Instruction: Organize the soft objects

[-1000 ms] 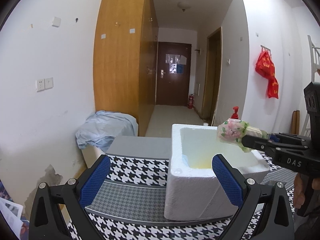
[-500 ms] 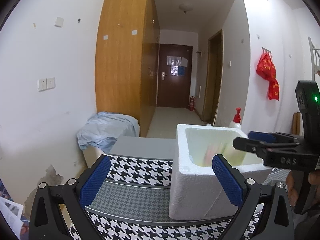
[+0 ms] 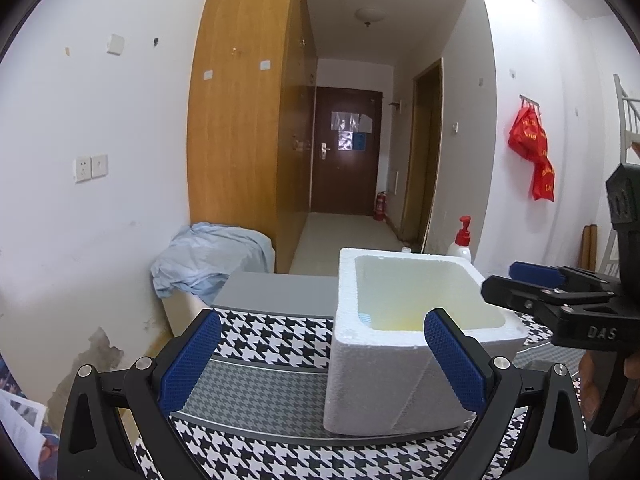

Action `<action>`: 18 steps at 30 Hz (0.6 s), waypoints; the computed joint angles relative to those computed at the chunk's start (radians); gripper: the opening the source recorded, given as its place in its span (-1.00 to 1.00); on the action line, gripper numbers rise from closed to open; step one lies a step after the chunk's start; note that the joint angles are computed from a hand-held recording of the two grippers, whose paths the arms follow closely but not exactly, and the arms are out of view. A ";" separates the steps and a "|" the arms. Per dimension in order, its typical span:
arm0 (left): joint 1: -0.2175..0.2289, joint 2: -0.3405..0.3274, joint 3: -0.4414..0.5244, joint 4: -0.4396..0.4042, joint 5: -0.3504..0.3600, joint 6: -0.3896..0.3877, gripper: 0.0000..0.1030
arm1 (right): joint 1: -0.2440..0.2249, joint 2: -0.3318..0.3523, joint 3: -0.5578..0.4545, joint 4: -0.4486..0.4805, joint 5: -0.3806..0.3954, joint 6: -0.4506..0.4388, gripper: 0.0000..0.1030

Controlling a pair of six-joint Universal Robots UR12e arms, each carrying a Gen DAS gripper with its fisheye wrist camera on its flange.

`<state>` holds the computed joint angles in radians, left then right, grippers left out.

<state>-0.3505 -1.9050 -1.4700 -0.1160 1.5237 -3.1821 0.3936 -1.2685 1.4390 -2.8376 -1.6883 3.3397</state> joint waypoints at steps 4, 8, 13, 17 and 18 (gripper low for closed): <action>-0.007 0.006 -0.005 0.001 0.002 0.008 0.98 | 0.006 -0.025 0.047 -0.058 -0.004 -0.020 0.79; -0.014 0.010 -0.007 0.010 0.006 0.019 0.98 | 0.009 -0.042 0.075 -0.083 0.000 -0.012 0.89; -0.019 0.016 -0.013 0.022 -0.002 0.018 0.98 | 0.015 -0.060 0.105 -0.110 -0.033 -0.008 0.99; -0.022 0.023 -0.024 0.033 -0.013 0.011 0.98 | 0.017 -0.071 0.120 -0.107 -0.043 -0.004 0.99; -0.023 0.025 -0.028 0.037 -0.014 0.013 0.98 | 0.018 -0.075 0.125 -0.108 -0.045 -0.001 0.99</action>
